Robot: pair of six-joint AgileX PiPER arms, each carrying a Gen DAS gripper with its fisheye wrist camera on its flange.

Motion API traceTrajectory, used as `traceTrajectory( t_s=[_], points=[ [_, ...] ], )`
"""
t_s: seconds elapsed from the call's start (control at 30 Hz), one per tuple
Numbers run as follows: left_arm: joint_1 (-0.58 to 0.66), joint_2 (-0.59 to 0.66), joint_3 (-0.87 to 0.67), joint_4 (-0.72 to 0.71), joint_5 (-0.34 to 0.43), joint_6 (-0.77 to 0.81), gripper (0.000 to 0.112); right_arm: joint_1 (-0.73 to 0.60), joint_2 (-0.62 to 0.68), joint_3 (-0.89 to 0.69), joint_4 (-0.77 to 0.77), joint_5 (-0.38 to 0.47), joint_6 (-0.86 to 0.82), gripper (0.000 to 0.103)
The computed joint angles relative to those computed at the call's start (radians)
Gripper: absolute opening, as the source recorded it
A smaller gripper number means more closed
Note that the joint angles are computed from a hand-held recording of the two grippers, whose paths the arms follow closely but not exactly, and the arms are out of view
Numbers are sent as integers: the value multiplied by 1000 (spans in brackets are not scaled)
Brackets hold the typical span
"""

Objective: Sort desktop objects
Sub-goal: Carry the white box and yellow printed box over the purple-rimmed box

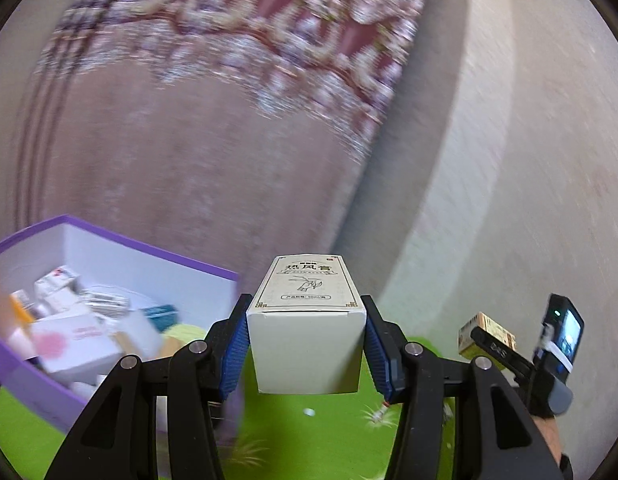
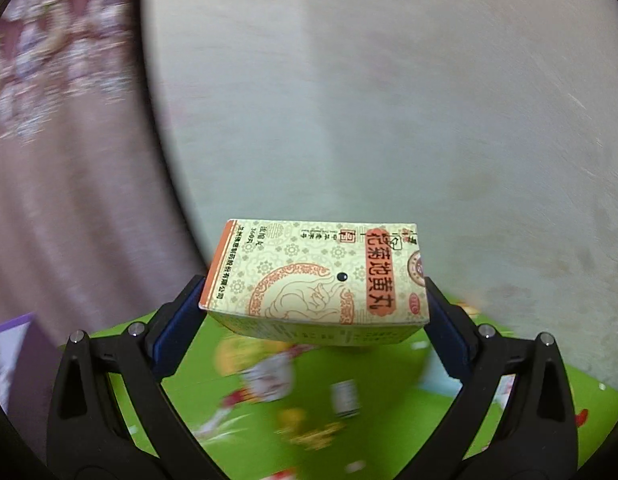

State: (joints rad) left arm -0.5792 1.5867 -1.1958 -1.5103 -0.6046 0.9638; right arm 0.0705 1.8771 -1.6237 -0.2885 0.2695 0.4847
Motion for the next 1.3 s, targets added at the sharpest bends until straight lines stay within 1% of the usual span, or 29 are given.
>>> traceTrajectory(
  t_s=[0.13,0.17,0.2,0.23,0.3,0.33,0.37,0.4,0.43,0.47,0.5,0.57,0.63,0.7,0.73,0.8,0.83,0.87,0.9,0.93,1.03,1.1,1.2,1.3],
  points=[
    [19,-90,106,47,-68,-126,52,81,-67,42,214,-39,-285,100],
    [27,-103,120,52,-76,-143,52,102,-68,27,274,-23,-369,100],
    [36,-125,146,63,-90,-175,52,115,-29,-3,365,-48,-467,100],
    [41,-144,168,70,-102,-200,52,132,14,-54,446,-49,-567,100],
    [58,-180,218,98,-133,-280,52,172,23,-67,606,-61,-767,100],
    [66,-198,243,108,-147,-315,52,204,69,-91,691,-92,-867,100],
    [70,-206,258,114,-162,-341,52,221,76,-103,777,-92,-967,100],
    [78,-217,280,126,-177,-377,52,244,82,-91,871,-112,-1067,100],
    [85,-224,294,134,-182,-396,52,263,47,-55,961,-99,-1167,100],
    [92,-234,313,141,-188,-416,52,277,50,-59,1058,-87,-1267,100],
    [98,-238,324,148,-191,-432,52,287,56,-80,1158,-35,-1367,100],
    [107,-247,351,164,-198,-470,52,280,37,-75,1348,73,-1567,100],
    [108,-250,370,177,-216,-503,52,285,63,-97,1532,166,-1767,100],
    [113,-252,386,187,-222,-529,52,270,78,-81,1666,301,-1937,100],
    [116,-254,392,191,-223,-538,52,263,90,-79,1693,354,-1968,100],
    [125,-249,394,191,-224,-552,53,256,148,-143,1677,459,-1939,100],
    [133,-248,392,187,-210,-548,56,259,190,-197,1653,503,-1901,100],
    [135,-243,386,170,-211,-540,72,260,205,-211,1641,523,-1890,101],
    [124,-239,393,168,-240,-562,86,267,231,-247,1617,536,-1859,102],
    [116,-238,402,178,-264,-585,87,272,259,-289,1577,552,-1811,102],
    [126,-236,399,175,-247,-581,87,274,304,-345,1528,574,-1757,102],
    [123,-235,403,176,-249,-593,87,274,317,-357,1504,563,-1734,102],
    [120,-228,396,173,-244,-585,87,262,325,-352,1504,559,-1719,102],
    [110,-222,393,176,-245,-584,87,242,306,-304,1535,533,-1752,102]
  ],
)
